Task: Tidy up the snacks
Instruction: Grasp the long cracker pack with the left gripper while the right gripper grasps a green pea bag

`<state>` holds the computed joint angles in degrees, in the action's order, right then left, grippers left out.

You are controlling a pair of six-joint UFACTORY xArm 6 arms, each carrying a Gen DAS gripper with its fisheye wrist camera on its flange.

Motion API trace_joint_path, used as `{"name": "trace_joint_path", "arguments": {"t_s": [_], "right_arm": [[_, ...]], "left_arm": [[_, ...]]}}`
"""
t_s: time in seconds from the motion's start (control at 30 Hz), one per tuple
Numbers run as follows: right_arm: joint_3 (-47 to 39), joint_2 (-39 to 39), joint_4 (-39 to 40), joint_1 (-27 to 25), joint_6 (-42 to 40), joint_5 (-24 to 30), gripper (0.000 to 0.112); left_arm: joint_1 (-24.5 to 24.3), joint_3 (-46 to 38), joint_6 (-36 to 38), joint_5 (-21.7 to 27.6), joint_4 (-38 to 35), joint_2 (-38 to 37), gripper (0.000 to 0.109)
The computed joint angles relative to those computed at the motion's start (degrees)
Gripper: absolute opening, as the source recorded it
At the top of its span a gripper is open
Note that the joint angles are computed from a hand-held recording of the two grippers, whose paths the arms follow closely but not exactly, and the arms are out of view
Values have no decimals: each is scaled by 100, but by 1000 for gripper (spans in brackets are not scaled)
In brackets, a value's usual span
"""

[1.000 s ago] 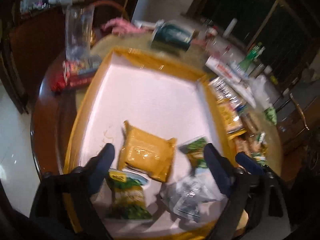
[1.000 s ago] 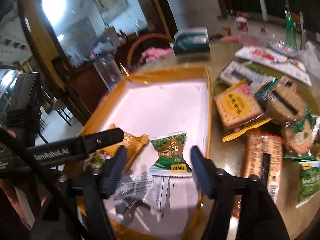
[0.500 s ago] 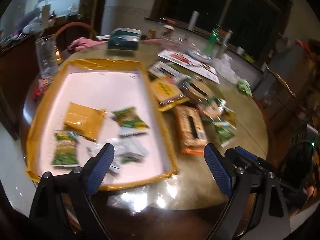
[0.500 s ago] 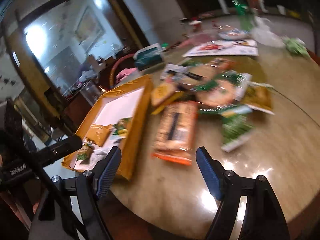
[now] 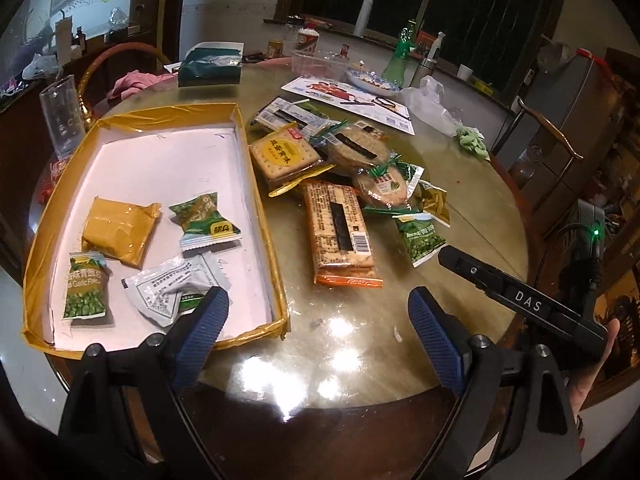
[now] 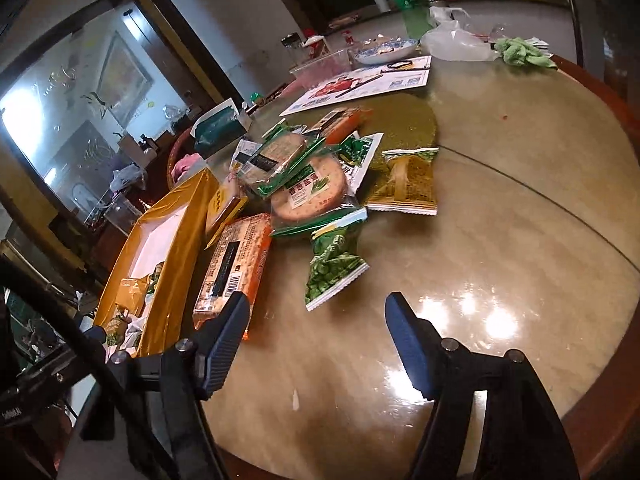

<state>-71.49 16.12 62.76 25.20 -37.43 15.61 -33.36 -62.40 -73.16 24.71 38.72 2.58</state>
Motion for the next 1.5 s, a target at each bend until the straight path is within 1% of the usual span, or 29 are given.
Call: {"name": "trace_joint_path", "arguments": {"t_s": [0.07, 0.13, 0.2, 0.23, 0.27, 0.4, 0.47, 0.53, 0.57, 0.63, 0.73, 0.83, 0.93, 0.97, 1.0, 1.07, 1.13, 1.2, 1.23, 1.27, 1.33, 1.37, 1.43, 1.47, 1.5], "right_arm": [[16, -19, 70, 21, -132, 31, 70], [12, -5, -62, 32, -61, 5, 68], [-54, 74, -538, 30, 313, -71, 67], [-147, 157, -825, 1, 569, -60, 62], [-241, 227, -942, -27, 681, -15, 60], [-879, 728, -1139, -135, 795, 274, 51], [-1049, 890, -1313, -153, 967, 293, 47], [-1197, 1034, -1346, -174, 1041, 418, 36], [-1207, 1053, -1384, -169, 1088, 417, 35], [-1107, 1011, -1392, -128, 1126, 256, 30], [-943, 924, -1606, -80, 1336, 57, 27], [-721, 788, -2053, -42, 1667, -98, 26], [-438, 571, -1694, -42, 1276, -110, 25], [-295, 470, -1600, -51, 1179, -154, 25], [-124, 349, -1460, -68, 1041, -217, 26], [81, 223, -1245, -94, 880, -368, 25], [188, 137, -671, -147, 539, -403, 24], [185, 129, -498, -172, 456, -378, 24], [161, 154, -543, -163, 496, -404, 24], [141, 168, -570, -148, 543, -413, 24], [83, 219, -580, -135, 563, -417, 25], [74, 224, -544, -135, 529, -408, 25], [75, 207, -310, -153, 299, -336, 24], [67, 201, -191, -165, 151, -272, 24], [67, 195, -117, -170, 73, -241, 24]], "left_arm": [[1, 30, -3, -7, -7, -21, 91], [10, 41, 8, -27, -20, -21, 91], [15, 49, 52, -48, -76, -14, 91], [16, 39, 76, -43, -99, 0, 91], [13, 24, 83, -34, -104, 17, 91], [1, -58, 218, 19, -234, 97, 91], [-14, -150, 283, 94, -277, 157, 91], [-20, -233, 357, 162, -347, 213, 91], [-21, -269, 401, 173, -395, 239, 91], [-19, -376, 502, 192, -490, 317, 91], [-49, -597, 688, 304, -553, 472, 91], [-64, -862, 782, 496, -534, 651, 91], [-25, -965, 1000, 501, -666, 744, 90], [-17, -1028, 1123, 555, -730, 790, 86], [3, -1072, 1337, 536, -897, 837, 82], [63, -1193, 1864, 433, -1425, 979, 81], [104, -1428, 2203, 476, -1800, 1179, 81], [130, -1824, 2535, 643, -2103, 1473, 81], [139, -2048, 2694, 761, -2222, 1637, 81], [141, -2338, 2831, 967, -2293, 1836, 81], [113, -2988, 2961, 1571, -2275, 2254, 81], [93, -3410, 3062, 1917, -2228, 2539, 78], [99, -3900, 3179, 2263, -2198, 2889, 71], [111, -4143, 3225, 2425, -2219, 3066, 64], [130, -4454, 3334, 2631, -2309, 3292, 61]]}}
